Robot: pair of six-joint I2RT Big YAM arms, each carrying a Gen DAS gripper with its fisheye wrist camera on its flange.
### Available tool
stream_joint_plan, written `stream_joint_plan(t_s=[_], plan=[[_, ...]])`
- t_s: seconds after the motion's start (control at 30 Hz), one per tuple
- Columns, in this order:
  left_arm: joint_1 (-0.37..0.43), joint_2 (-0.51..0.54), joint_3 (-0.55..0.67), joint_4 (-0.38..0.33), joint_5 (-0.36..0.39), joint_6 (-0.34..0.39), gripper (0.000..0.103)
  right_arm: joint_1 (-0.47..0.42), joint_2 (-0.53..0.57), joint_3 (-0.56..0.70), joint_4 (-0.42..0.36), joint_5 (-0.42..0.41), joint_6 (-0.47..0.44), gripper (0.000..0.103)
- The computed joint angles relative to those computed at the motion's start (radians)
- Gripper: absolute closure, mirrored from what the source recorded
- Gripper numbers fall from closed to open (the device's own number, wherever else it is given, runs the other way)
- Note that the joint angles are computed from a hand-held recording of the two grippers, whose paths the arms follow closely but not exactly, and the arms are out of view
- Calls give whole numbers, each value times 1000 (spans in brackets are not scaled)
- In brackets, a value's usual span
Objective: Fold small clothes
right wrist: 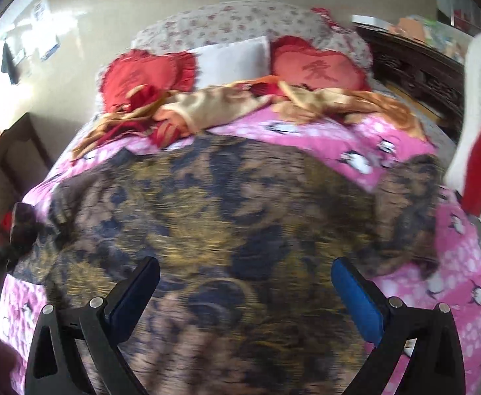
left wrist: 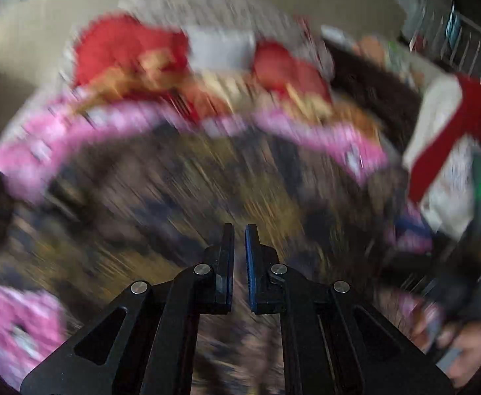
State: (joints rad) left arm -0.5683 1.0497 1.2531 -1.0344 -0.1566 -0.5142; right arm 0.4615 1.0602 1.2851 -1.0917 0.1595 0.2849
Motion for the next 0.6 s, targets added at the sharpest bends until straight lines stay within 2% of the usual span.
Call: stream_joint_plan(t_s=[0.1,0.17,0.2,0.27,0.33,0.37,0.4,0.43,0.53,0.6], plan=[[6,-13,-21,-20,-16,-16,97,-49,-19,-14,-10,-14,-20,0],[78,-38,-20,-51,4,-9,97,-63,-31,-25,4,-53,-45,0],[112,-54,-22,-61,14,-6,92,-61,-29,-27,8,-62,-53,0],[221,-106,-34,-96,32,11,76,-40,-11,-23,5,-59,-53,0],[386,-170,-48,-135,46,61,45,-13,6,-25,11,-63,-38,0],[453,-186,-53,-138,42,78,41,2,13,-28,16,-69,-31,0],[557,-208,-64,-138,38,96,38,16,19,-30,20,-74,-24,0],[623,-213,-66,-138,50,104,37,33,28,-29,23,-77,-18,0],[875,-187,-71,-127,180,116,36,81,58,-21,17,-79,-17,0],[961,-156,-81,-96,231,87,36,111,81,-10,8,-66,-25,0]])
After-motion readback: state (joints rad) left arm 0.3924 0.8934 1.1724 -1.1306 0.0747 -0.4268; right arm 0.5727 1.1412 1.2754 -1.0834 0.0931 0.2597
